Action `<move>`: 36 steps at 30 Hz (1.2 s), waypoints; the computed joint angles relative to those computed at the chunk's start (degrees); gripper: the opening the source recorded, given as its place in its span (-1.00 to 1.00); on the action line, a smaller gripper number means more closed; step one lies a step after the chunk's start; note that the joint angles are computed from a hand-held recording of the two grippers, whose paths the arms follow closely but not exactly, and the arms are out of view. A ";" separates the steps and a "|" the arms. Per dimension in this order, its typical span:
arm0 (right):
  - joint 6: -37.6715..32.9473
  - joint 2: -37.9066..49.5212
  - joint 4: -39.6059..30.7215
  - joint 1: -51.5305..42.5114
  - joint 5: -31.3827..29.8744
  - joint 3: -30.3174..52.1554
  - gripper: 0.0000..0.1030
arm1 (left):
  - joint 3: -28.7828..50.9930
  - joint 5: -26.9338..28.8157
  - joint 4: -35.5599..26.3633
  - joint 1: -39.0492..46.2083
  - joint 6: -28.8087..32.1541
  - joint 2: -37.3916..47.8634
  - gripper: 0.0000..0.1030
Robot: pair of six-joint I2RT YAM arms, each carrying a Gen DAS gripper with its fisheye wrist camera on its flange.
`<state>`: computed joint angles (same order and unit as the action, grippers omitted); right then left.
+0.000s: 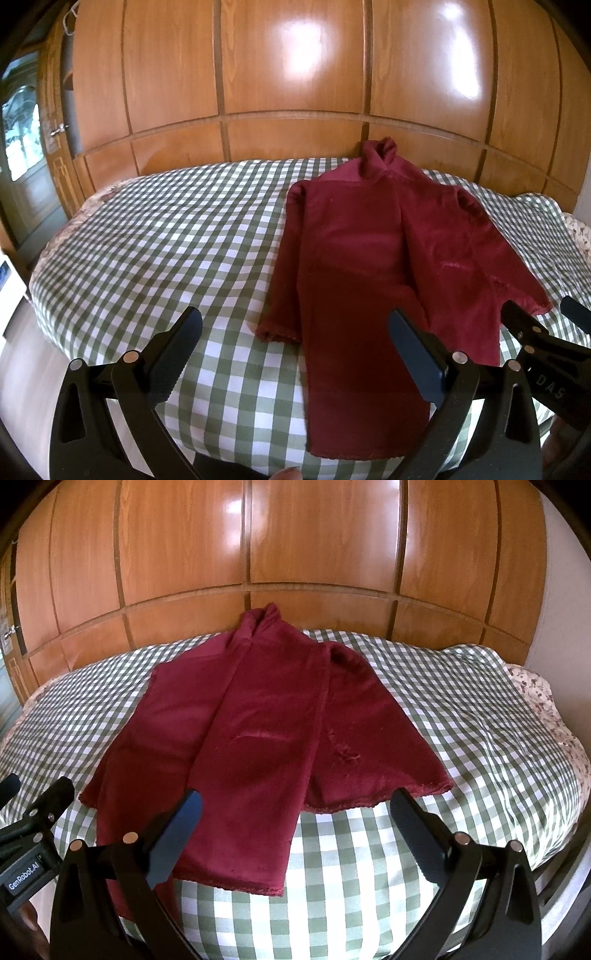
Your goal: Fold small clothes
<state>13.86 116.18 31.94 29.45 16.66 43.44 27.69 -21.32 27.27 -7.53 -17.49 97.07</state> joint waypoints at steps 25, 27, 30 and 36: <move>-2.38 6.10 -7.19 -13.19 -36.85 2.00 0.54 | 2.85 17.40 2.84 7.16 10.10 9.66 0.94; -2.27 8.29 -9.42 -13.10 -36.36 5.75 0.46 | 2.95 20.48 2.90 7.35 10.71 10.26 0.94; -3.78 11.35 -12.70 -11.72 -33.17 11.22 0.15 | 3.74 22.52 2.81 5.68 12.17 12.27 0.92; -15.63 7.40 -13.17 -11.32 -29.57 10.54 -0.82 | 9.08 22.52 -2.81 2.79 15.57 18.51 0.13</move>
